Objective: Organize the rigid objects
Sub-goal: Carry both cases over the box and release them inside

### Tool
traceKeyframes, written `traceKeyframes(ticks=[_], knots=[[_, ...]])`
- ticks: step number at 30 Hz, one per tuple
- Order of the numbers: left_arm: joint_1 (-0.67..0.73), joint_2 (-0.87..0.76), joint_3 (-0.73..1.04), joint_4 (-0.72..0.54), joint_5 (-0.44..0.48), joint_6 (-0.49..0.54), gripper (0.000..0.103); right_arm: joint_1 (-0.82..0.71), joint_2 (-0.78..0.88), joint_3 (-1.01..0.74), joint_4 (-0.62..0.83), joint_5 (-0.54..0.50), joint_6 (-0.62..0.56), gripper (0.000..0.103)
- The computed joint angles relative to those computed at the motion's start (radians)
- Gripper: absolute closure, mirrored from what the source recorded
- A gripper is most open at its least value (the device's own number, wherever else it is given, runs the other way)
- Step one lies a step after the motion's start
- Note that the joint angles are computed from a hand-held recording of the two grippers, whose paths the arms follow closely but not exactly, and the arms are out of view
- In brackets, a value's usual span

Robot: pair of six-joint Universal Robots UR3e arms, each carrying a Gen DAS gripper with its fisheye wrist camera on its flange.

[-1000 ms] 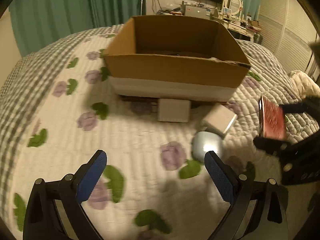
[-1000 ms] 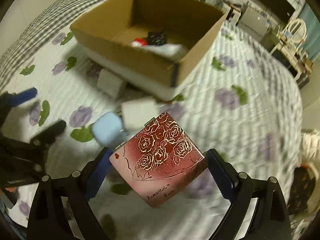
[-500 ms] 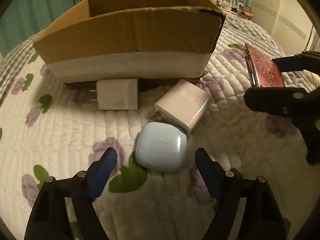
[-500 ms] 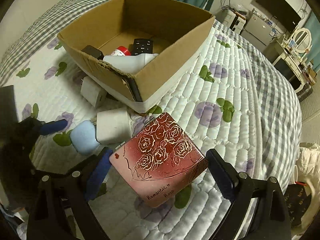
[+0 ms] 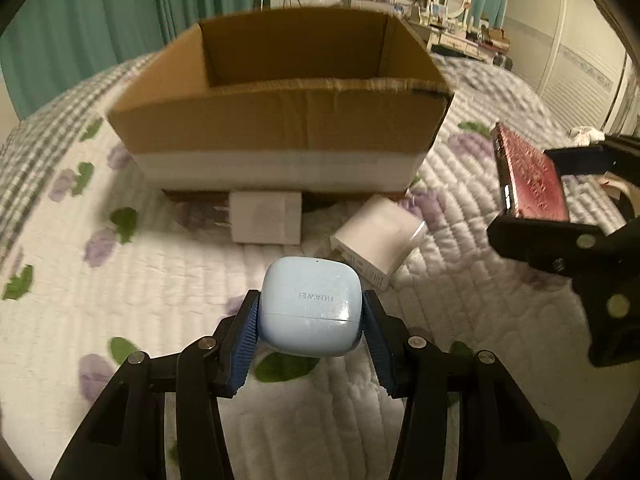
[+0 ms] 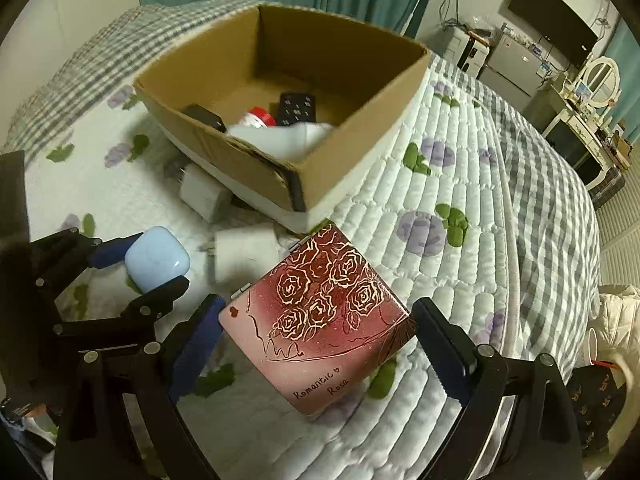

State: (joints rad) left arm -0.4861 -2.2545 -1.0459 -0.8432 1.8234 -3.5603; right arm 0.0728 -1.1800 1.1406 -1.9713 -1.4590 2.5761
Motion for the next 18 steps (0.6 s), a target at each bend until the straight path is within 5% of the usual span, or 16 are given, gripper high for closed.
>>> traceKeyframes(ticks=[11,18], knots=[[0.062,0.183,-0.044,-0.004,0.024,0.038,0.052,0.072,-0.026,-0.164,0.07,0.004,0.066,0.009],[0.14,0.151,0.106,-0.042,-0.004,0.115,0.052,0.119,0.155,-0.529,0.173,0.02,0.132,0.009]])
